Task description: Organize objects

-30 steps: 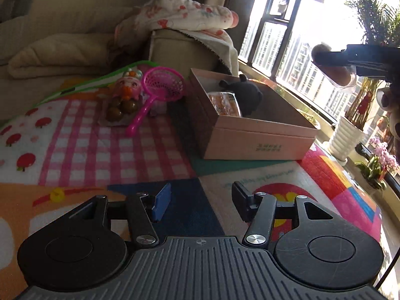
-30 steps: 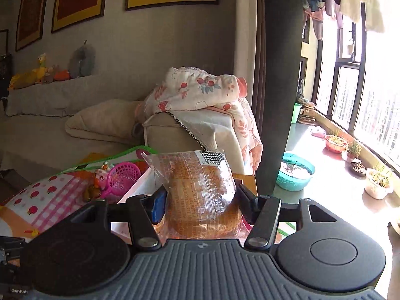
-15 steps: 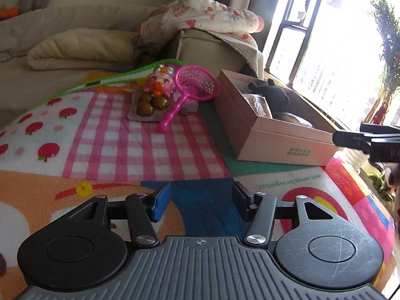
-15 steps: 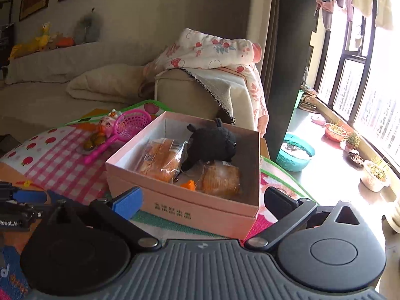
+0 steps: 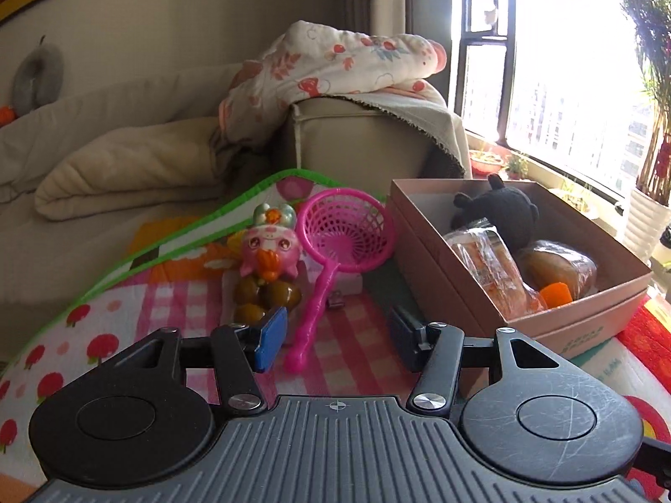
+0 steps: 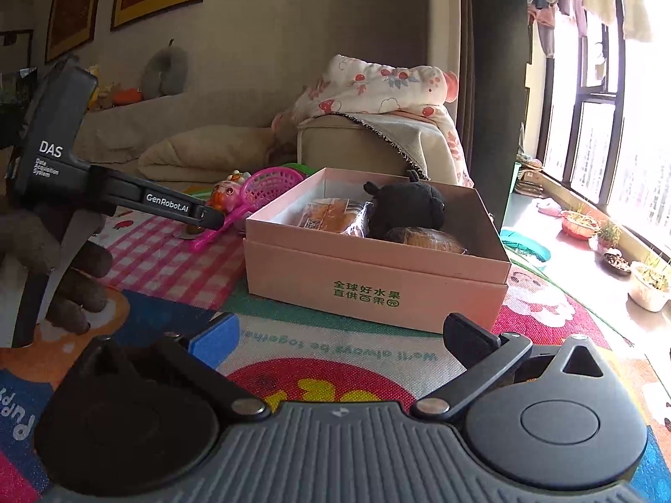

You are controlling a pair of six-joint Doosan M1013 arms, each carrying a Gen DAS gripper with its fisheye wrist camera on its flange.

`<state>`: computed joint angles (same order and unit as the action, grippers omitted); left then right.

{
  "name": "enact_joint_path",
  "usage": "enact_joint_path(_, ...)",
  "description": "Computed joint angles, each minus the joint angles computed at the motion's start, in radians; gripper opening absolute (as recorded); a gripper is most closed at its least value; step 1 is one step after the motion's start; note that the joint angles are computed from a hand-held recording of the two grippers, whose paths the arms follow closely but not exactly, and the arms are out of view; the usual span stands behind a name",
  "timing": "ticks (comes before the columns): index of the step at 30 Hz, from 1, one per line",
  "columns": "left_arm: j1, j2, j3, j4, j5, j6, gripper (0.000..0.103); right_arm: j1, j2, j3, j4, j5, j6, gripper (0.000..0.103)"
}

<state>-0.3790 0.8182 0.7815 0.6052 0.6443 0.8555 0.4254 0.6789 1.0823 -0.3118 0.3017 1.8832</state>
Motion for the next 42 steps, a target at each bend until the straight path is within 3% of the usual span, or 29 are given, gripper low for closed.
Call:
enact_joint_path(3,0.0,0.071,-0.122,0.051,0.053,0.015,0.057,-0.004,0.005,-0.012,0.04,0.021,-0.018,0.103)
enact_joint_path(5,0.001,0.139,-0.246,0.036,0.145,0.074,0.043,-0.005,0.006,-0.014,0.05,0.024,-0.016,0.103)
enact_joint_path(6,0.004,0.167,-0.299,0.009,0.181,0.112,0.031,-0.006,0.006,-0.013,0.053,0.023,-0.015,0.103)
enact_joint_path(8,0.007,0.205,-0.368,-0.024,0.229,0.138,0.027,-0.006,0.004,-0.008,0.047,0.015,-0.003,0.103)
enact_joint_path(15,0.005,0.172,-0.285,-0.045,0.142,0.141,0.027,-0.007,0.007,-0.014,0.066,0.025,-0.016,0.103)
enact_joint_path(20,0.006,0.23,-0.4,-0.065,0.212,0.155,0.026,-0.006,0.01,-0.02,0.06,0.036,-0.013,0.103)
enact_joint_path(22,0.009,0.247,-0.442,-0.094,0.24,0.171,0.016,-0.006,0.011,-0.024,0.074,0.043,-0.027,0.103)
enact_joint_path(23,0.011,0.242,-0.438,-0.114,0.241,0.17,0.016,-0.007,0.012,-0.025,0.078,0.046,-0.03,0.103)
enact_joint_path(26,0.018,0.145,-0.255,-0.124,0.109,0.076,0.016,-0.008,0.015,-0.031,0.097,0.056,-0.043,0.103)
enact_joint_path(30,0.011,-0.004,0.011,-0.048,-0.027,-0.079,0.015,-0.009,0.019,-0.042,0.116,0.073,-0.059,0.103)
enact_joint_path(36,-0.004,-0.174,0.314,0.074,-0.089,-0.301,0.015,-0.009,0.039,-0.085,0.154,0.148,-0.102,0.103)
enact_joint_path(39,0.0,-0.213,0.387,0.038,-0.089,-0.308,0.016,-0.006,0.052,-0.114,0.154,0.193,-0.119,0.103)
enact_joint_path(42,0.009,-0.229,0.42,-0.005,-0.137,-0.255,0.016,0.006,0.063,-0.146,0.102,0.202,-0.146,0.103)
